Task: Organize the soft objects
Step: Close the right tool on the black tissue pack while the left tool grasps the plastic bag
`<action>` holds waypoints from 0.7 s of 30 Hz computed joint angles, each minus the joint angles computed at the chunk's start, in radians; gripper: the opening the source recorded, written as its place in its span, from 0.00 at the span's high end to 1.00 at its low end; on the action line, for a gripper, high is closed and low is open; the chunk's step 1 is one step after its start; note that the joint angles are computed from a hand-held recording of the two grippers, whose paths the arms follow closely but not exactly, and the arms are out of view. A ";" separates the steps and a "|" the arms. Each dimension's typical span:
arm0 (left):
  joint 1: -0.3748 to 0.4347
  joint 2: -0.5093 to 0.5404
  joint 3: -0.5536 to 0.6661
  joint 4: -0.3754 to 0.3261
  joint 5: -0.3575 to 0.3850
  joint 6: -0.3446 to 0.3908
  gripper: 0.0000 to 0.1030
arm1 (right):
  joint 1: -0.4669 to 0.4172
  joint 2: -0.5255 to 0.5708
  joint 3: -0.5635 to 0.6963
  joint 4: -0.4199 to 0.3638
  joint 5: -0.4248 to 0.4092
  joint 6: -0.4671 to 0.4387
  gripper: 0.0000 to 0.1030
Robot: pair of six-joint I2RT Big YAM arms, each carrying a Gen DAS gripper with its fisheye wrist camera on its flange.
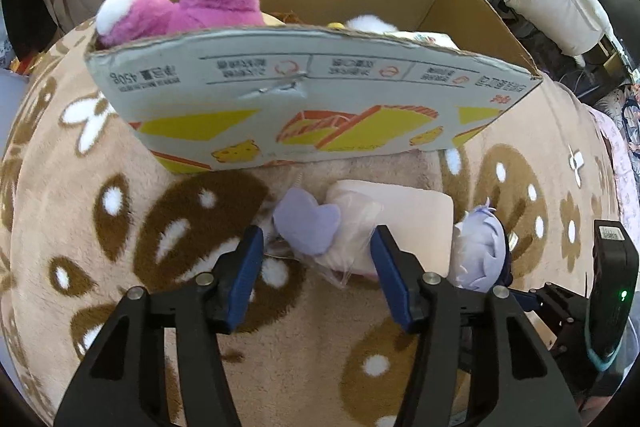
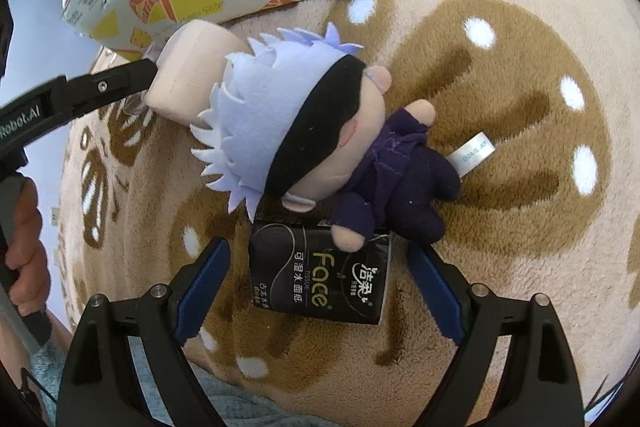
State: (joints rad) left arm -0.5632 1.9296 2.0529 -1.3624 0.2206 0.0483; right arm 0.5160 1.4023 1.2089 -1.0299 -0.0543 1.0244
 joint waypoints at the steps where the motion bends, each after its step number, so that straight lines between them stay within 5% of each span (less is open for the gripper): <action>1: 0.003 0.004 0.005 -0.007 0.013 -0.005 0.47 | -0.004 -0.009 -0.011 0.014 -0.006 0.006 0.08; 6: 0.015 0.008 0.006 -0.009 0.078 -0.039 0.59 | -0.017 -0.025 -0.031 0.037 -0.024 0.012 0.08; 18: 0.018 -0.012 -0.005 0.022 0.059 -0.028 0.73 | -0.005 -0.004 -0.004 0.004 -0.008 -0.002 0.09; 21: 0.014 -0.016 -0.006 0.022 0.035 -0.022 0.78 | 0.010 0.018 0.029 -0.061 0.029 -0.002 0.22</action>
